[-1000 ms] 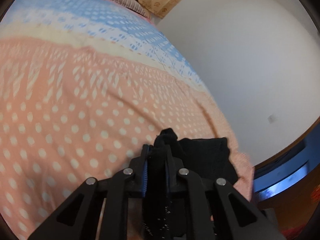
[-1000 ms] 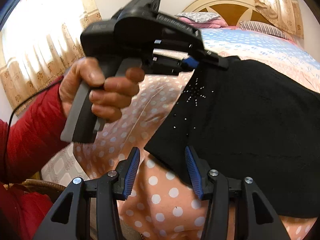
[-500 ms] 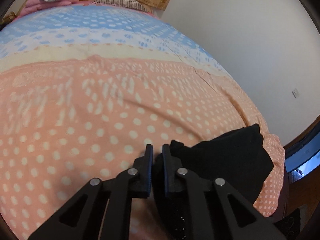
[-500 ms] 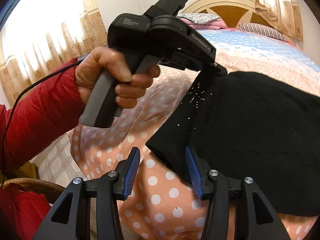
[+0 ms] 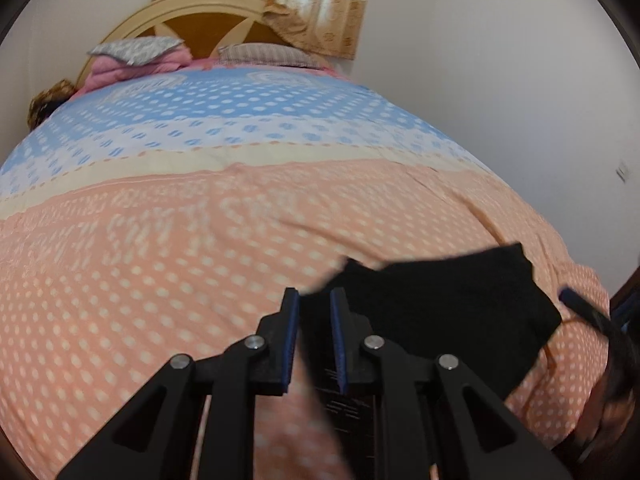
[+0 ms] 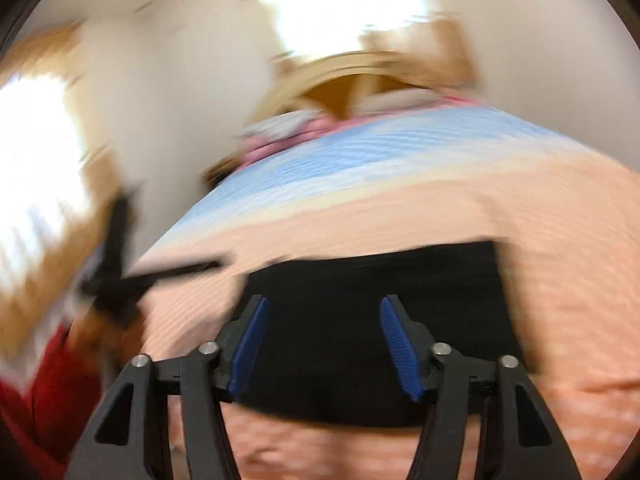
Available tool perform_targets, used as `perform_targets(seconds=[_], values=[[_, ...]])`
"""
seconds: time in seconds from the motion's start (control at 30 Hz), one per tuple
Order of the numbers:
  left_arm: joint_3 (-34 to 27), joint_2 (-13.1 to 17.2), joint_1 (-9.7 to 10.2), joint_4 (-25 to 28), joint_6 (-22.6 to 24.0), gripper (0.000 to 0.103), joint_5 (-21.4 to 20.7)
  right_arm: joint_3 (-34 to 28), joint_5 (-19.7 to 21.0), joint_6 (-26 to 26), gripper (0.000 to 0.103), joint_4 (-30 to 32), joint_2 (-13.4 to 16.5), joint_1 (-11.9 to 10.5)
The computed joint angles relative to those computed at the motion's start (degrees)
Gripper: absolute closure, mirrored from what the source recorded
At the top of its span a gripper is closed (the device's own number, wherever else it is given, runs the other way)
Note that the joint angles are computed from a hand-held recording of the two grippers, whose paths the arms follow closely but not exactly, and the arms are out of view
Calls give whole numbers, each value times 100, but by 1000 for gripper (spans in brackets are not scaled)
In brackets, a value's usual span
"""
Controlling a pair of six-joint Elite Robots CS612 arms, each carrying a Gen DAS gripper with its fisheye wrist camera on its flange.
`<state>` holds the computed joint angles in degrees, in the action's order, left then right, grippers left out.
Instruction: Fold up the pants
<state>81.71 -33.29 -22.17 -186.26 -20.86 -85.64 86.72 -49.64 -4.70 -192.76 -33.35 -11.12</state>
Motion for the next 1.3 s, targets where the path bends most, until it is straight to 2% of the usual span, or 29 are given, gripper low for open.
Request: perform_targets(seconds=[0.03, 0.07, 0.13, 0.2, 0.3, 0.33, 0.37, 0.4, 0.43, 0.5, 0.57, 0.67, 0.77, 0.87, 0.93, 0.97, 1.0, 1.03, 1.07, 1.1, 1.13, 1.23, 1.3], values=[[24, 15, -55, -87, 55, 84, 23, -66, -65, 191, 93, 176, 13, -86], [38, 37, -117, -138, 55, 84, 126, -135, -104, 323, 97, 416, 30, -164], [30, 61, -214, 54, -5, 84, 389, -245, -198, 147, 97, 986, 60, -231], [-1, 93, -250, 381, -95, 83, 611, -326, -577, -145, 99, 1699, 78, -196], [140, 96, -203, 182, -241, 79, 618, -275, -305, 99, 100, 1614, 126, -301], [231, 33, -192, 206, -336, 74, 718, -277, -217, 149, 100, 1665, 120, -326], [287, -8, -195, 246, -411, 64, 864, -262, -86, 226, 99, 1726, 113, -359], [377, -67, -204, 243, -544, 45, 1070, -259, 6, 277, 97, 1779, 96, -386], [531, -139, -190, 32, -686, 38, 1233, -234, 90, 381, 97, 1716, 67, -418], [694, -198, -169, -289, -844, 37, 1323, -208, 113, 530, 97, 1237, 53, -391], [743, -249, -167, -342, -965, 36, 1348, -305, 138, 466, 97, 794, 85, -355], [709, -206, -207, -534, -803, 36, 1062, -557, 143, 146, 97, 1018, 117, -221], [570, -130, -331, -114, -547, 37, 1085, -882, 307, -317, 97, 1470, 201, -18], [497, -66, -363, 329, -653, 36, 1067, -1297, 648, -1344, 97, 2455, 287, 287], [565, -57, -339, 135, -919, 36, 985, -1537, 661, -2064, 97, 3121, 351, 483], [580, -64, -337, 128, -986, 35, 961, -1779, 626, -2549, 97, 3691, 431, 628], [595, -65, -342, 121, -991, 30, 1019, -1983, 499, -2800, 97, 4021, 515, 739], [606, -57, -362, 108, -981, 28, 1135, -2229, 281, -3135, 97, 4477, 609, 851], [613, -53, -380, 149, -965, 28, 1205, -2538, -177, -3464, 97, 4884, 747, 1007], [615, -34, -386, 155, -972, 27, 1214, -2808, -652, -3586, 97, 5052, 883, 1125], [636, -17, -412, 34, -1050, 27, 1252, -2981, -886, -3470, 97, 5034, 993, 1195], [650, -32, -419, 30, -1105, 26, 1200, -3682, -873, -2870, 97, 5792, 1303, 1248], [678, -56, -378, -44, -1106, 24, 1042, -3811, -498, -2520, 97, 5933, 1348, 1183]])
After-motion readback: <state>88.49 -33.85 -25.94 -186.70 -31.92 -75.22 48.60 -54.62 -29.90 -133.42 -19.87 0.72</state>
